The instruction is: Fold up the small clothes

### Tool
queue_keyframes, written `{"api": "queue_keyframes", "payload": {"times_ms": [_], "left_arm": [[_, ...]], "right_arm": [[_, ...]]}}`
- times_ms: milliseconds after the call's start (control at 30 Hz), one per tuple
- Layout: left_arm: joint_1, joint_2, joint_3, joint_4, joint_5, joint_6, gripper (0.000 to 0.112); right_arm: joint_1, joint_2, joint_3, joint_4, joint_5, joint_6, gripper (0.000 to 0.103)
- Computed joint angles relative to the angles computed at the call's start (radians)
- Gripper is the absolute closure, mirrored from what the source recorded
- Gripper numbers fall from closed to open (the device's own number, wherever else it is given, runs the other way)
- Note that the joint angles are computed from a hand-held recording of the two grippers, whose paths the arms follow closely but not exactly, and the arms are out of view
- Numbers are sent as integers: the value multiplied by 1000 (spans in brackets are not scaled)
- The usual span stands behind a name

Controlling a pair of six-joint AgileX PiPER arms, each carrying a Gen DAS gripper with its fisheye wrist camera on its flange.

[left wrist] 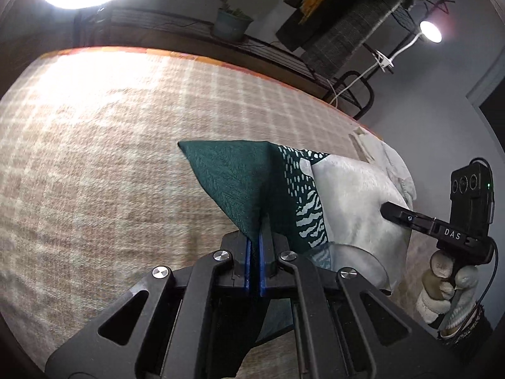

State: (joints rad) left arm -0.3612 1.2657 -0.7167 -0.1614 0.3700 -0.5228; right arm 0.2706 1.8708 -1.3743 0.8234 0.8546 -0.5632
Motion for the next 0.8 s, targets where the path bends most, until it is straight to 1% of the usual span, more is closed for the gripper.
{"api": "queue_keyframes", "payload": {"times_ms": [33, 67, 200, 333, 467, 533, 600, 667, 800], "left_arm": [[-14, 8, -13, 24, -1, -25, 111], [-51, 40, -54, 76, -1, -89, 111], [-121, 107, -133, 164, -5, -189, 111], [-165, 200, -227, 187, -32, -228, 111], [-225, 327, -375, 260, -22, -295, 111], [-254, 407, -485, 295, -2, -319, 111], [-271, 475, -583, 297, 17, -304, 111], [-291, 568, -723, 304, 55, -293, 111], [-300, 735, -986, 269, 133, -223, 111]], "right_arm": [[-12, -11, 2, -4, 4, -2, 102], [-20, -20, 5, -6, 6, -5, 102], [-67, -53, 7, -25, 17, -20, 102], [-152, -70, -10, -35, 61, -50, 102], [-239, -67, -60, -72, 110, -69, 102], [-287, -53, -100, -90, 132, -78, 102], [-339, -31, -152, -102, 161, -91, 102], [-374, -6, -202, -116, 178, -93, 102], [-444, 74, -357, -160, 229, -79, 102]]}}
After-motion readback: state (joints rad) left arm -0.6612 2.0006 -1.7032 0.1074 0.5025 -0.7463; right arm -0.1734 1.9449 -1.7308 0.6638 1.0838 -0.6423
